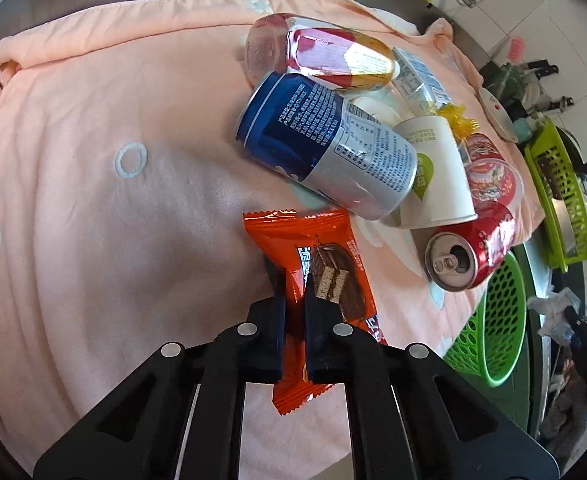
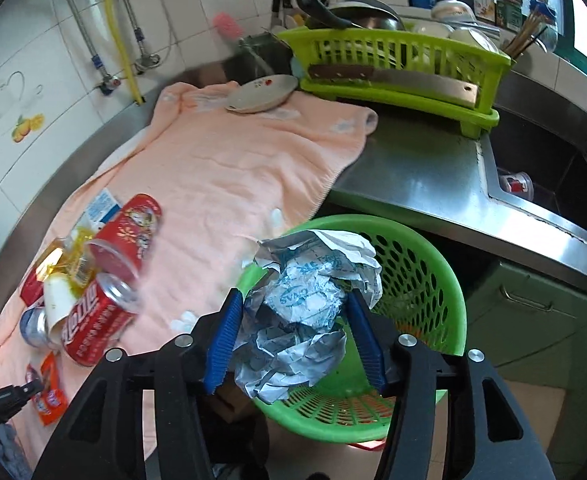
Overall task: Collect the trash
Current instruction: 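Carry the foil to the green basket and release it while the left gripper grasps the orange wrapper, then carry the orange snack wrapper over the green basket and open the left gripper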
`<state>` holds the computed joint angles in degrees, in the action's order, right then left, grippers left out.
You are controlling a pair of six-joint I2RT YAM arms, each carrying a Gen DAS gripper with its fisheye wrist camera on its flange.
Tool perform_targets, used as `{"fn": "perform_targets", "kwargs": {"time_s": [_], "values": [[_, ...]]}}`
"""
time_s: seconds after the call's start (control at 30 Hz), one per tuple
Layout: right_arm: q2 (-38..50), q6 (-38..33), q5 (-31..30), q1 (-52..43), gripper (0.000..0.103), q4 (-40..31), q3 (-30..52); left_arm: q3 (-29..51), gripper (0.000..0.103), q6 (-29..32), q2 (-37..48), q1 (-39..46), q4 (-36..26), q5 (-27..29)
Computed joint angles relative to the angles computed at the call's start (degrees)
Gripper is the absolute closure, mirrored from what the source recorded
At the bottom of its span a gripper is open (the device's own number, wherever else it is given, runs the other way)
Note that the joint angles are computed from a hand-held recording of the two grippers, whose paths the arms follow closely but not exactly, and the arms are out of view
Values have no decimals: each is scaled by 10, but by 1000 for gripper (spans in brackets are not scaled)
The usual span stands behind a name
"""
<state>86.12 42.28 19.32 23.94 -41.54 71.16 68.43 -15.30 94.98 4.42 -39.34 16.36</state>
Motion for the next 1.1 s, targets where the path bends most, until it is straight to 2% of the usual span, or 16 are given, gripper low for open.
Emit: {"fn": "perform_targets", "kwargs": {"time_s": [0.07, 0.3, 0.47, 0.6, 0.87, 1.1], "values": [[4, -4, -7, -11, 42, 10, -9, -1, 98, 13, -11, 3, -5, 4], [-3, 7, -5, -21, 36, 26, -24, -8, 99, 51, -71, 6, -28, 36], [-37, 16, 21, -7, 28, 12, -35, 21, 99, 71, -100, -31, -49, 54], [-79, 41, 48, 12, 25, -11, -50, 52, 99, 81, -101, -92, -54, 55], [-165, 100, 114, 70, 21, -92, -83, 145, 99, 70, -25, -243, -41, 29], [-227, 165, 145, 117, 20, -159, -111, 271, 99, 62, 100, -345, -43, -4]]}}
